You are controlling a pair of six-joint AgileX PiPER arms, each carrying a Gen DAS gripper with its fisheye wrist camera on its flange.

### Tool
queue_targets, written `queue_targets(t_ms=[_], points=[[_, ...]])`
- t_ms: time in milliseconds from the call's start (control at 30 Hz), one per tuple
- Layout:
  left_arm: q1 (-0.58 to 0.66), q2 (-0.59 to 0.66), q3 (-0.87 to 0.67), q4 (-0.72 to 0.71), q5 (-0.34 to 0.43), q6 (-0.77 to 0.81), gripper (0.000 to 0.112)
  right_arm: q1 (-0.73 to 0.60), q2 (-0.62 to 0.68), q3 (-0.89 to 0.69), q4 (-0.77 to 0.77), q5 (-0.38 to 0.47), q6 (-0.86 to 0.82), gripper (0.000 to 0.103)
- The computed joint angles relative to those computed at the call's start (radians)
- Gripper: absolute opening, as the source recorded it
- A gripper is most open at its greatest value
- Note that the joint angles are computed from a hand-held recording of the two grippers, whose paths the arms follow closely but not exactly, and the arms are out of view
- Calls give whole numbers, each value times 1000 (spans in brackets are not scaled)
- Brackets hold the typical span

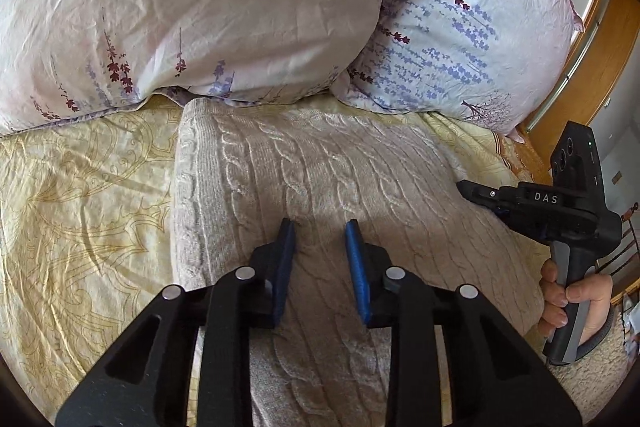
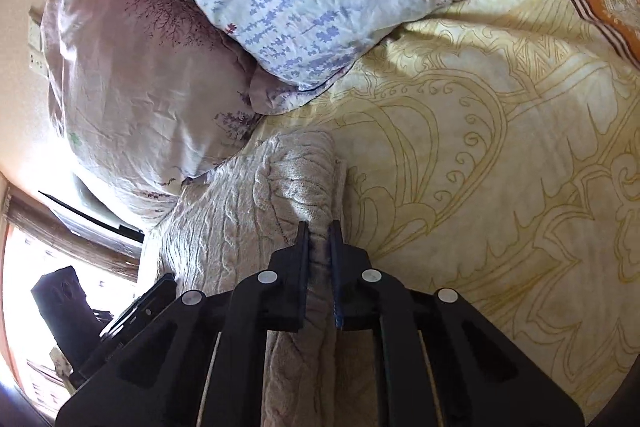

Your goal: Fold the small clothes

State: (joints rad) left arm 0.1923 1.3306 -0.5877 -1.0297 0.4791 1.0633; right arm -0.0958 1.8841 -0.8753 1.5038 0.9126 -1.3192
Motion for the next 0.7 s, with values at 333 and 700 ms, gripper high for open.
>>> queue_targets(t_ms=[333,700], points=[[274,-355,224,-145,240,351,47,-56,-441,371,63,-53,-380,28],[512,-615,374,61,294,481,49,-263,-297,457,-45,145,-469,50]])
